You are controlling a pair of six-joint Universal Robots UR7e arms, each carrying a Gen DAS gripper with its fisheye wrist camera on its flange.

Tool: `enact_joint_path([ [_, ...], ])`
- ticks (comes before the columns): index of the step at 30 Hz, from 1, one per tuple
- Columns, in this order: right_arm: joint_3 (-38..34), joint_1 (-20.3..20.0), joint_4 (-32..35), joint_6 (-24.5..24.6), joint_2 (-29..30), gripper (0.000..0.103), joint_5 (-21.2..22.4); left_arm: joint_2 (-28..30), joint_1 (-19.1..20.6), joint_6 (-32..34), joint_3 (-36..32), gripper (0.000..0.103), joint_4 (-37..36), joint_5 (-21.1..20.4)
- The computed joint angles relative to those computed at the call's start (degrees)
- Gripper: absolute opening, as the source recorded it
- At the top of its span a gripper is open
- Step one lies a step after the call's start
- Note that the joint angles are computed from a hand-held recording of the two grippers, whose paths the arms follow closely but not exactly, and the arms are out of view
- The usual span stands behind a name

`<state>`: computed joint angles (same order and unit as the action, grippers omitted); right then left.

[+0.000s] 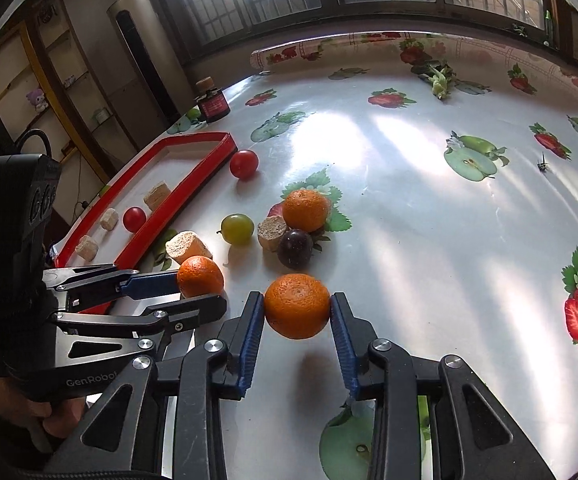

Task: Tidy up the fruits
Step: 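Grasp an orange with left tool while right tool grasps another orange, then carry both held oranges toward the red-rimmed tray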

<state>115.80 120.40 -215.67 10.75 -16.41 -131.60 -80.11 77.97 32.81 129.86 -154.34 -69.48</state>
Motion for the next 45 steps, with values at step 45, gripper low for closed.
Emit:
enact_joint_path([
  [45,-9.22,5.84,8.86,-2.46,1.82,0.035,0.85,-9.85,5.47,3.09,-4.6,0.03,2.46,-4.53],
])
